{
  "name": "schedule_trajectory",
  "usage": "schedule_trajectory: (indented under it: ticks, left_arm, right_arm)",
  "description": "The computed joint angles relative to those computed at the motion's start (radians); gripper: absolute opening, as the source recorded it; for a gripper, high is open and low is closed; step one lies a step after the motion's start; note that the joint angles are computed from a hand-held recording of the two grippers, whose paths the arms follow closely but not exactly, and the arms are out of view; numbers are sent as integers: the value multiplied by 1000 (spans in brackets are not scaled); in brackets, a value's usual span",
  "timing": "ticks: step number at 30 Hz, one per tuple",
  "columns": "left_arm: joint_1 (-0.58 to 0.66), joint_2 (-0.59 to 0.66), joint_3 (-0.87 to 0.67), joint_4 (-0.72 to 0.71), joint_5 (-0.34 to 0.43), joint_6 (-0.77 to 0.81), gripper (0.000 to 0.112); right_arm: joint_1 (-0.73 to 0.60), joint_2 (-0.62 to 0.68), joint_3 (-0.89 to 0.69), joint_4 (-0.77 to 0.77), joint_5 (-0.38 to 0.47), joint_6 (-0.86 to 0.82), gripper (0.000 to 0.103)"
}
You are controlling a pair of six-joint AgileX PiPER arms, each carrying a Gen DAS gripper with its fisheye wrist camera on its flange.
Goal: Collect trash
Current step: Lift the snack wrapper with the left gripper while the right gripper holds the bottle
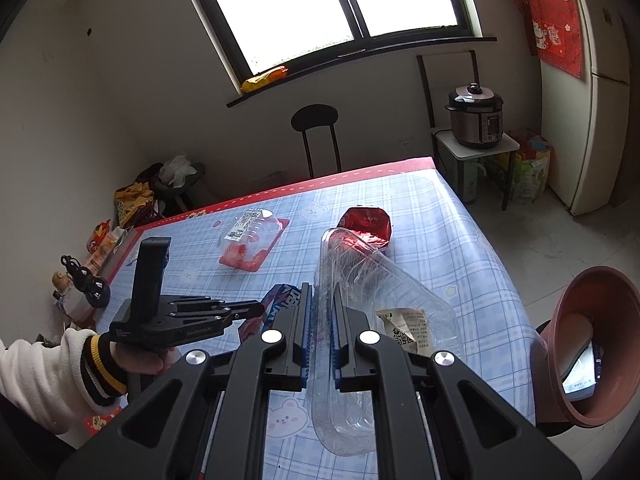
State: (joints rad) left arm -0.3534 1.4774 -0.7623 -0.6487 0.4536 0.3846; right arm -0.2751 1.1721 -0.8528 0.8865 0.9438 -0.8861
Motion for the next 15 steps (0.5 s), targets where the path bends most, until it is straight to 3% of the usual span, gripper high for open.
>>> schedule_trajectory:
  ticks: [8, 15]
  left_arm:
    - [-89, 45, -7, -165, 0, 96, 10]
    - [-202, 130, -76, -113, 0, 17, 12]
  right_arm:
    - [-78, -9, 4, 14, 49, -26, 9]
    - [-169, -13, 10, 25, 103, -72, 9]
